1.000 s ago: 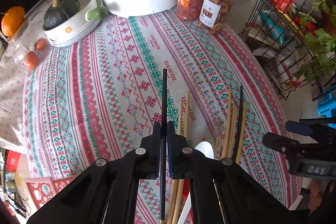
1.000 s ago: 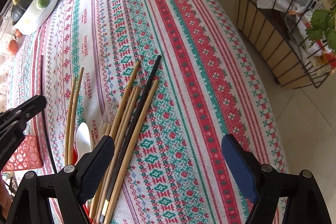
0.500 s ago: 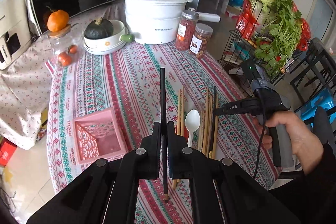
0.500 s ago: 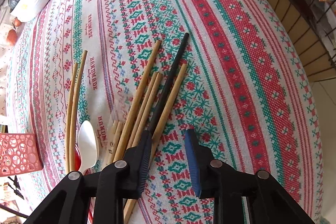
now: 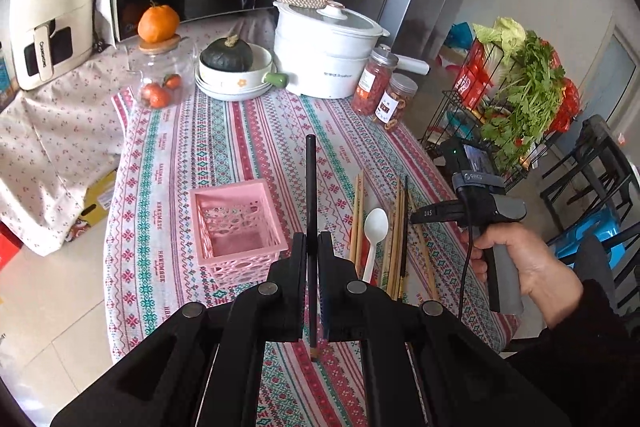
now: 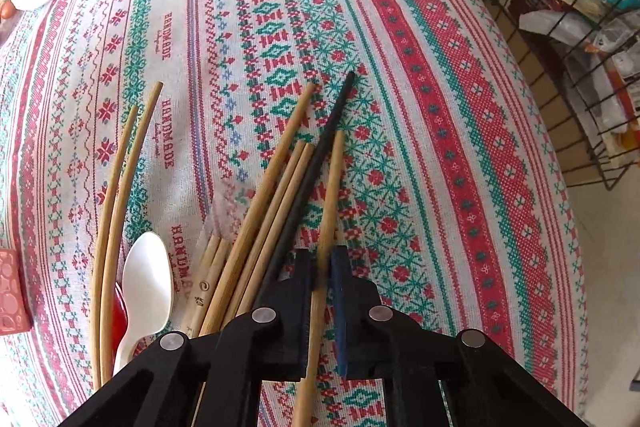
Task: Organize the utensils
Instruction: 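Lift both chopsticks and drop them into the pink basket with both tools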
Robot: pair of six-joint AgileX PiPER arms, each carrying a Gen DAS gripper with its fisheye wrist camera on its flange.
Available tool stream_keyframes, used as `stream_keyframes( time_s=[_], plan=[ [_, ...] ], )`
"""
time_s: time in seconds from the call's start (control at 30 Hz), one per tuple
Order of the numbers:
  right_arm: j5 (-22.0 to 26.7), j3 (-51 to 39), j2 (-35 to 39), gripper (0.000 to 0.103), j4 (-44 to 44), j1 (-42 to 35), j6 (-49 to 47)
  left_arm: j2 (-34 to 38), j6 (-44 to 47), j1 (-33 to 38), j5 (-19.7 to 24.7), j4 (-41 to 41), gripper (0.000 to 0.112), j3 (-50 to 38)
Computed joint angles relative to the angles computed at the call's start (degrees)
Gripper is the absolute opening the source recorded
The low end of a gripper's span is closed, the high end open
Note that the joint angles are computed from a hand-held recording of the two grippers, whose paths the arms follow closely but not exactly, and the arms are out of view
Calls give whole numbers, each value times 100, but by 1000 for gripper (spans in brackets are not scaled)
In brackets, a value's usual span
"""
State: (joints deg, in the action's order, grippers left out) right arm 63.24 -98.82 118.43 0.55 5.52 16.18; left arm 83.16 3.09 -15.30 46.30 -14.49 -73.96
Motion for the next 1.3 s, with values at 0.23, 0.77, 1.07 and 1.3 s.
stream_keyframes(
  time_s=[0.23,0.77,1.07,1.3],
  plan=[
    [-558,849,-1039,6,490,-77,-418,-653,394,308,-91,-329,5,285],
    [-2001,1713,-3477,6,562,960,-644,-1878,577,797,-874,-528,5,320],
    [-4012,1881,-3527,6,948,1641,-883,-1149,-230,674,-1029,541,5,80],
    [-5124,1875,-3106,6,1600,2013,-1145,-550,-28,808,-1228,365,5,31]
  ],
)
